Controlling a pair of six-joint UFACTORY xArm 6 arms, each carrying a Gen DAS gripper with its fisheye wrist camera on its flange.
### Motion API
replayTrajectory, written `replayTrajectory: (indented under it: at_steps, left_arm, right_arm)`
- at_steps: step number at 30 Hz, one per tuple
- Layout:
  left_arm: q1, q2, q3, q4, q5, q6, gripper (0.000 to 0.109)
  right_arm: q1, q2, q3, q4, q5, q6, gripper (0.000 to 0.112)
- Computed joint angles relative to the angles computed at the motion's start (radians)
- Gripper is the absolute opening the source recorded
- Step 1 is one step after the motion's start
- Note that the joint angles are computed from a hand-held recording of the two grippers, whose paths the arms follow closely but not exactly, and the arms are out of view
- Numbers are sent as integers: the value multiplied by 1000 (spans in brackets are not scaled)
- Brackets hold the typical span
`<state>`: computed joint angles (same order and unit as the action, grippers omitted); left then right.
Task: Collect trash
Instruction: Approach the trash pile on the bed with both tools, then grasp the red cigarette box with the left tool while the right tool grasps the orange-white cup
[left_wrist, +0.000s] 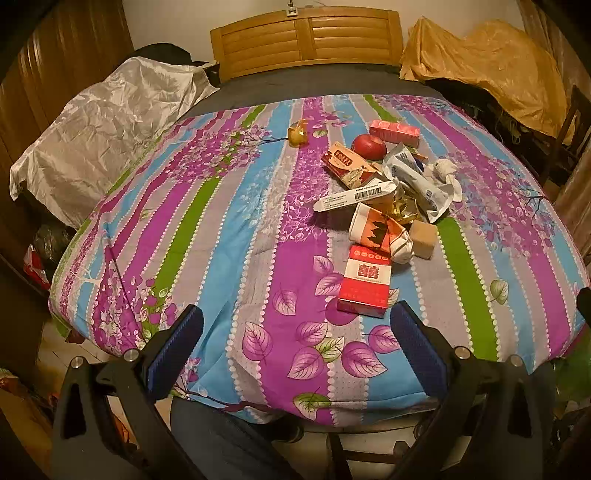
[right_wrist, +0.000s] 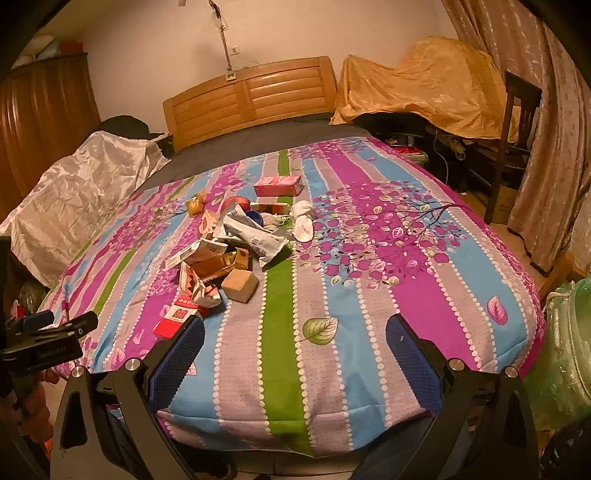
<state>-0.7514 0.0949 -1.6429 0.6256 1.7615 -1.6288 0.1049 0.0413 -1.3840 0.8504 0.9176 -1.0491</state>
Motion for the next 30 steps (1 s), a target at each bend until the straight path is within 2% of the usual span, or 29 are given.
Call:
replayTrajectory:
  at_steps: [3,7,12,15,18,22,24,26,30]
  left_arm:
    - [0,-14,31,-5,-19,-6,98]
    - [-14,-64,153,30,-106,-14,98]
    - [49,-111,297,-32,-286,-84,98]
    - [91,-83,309,-5,-370,-47,97]
    - [148,-54,323,11,-495,33,90]
    - [214,-5,325,-5,-583,118,79]
    - [241,8,335,-29,-623,149,66]
    - [265,-5,376,-60,-706,173,55]
    - [252,-61,447,-46,-760,116,54]
  right_arm:
    - [-2,7,-8,-7,1,7,98]
    - [-1,15,-10,-20,-5,15,98]
    - [4,42,-22,-49,-18,41,98]
    - [9,69,-43,-70,-21,64,98]
    - [17,89,-65,-68,-19,61,98]
    - [29,110,-92,-61,-24,50,98]
    - [33,122,-107,-62,-23,49,98]
    - [38,136,-122,-63,-16,44,98]
    - [56,147,-132,-53,12,-1,95]
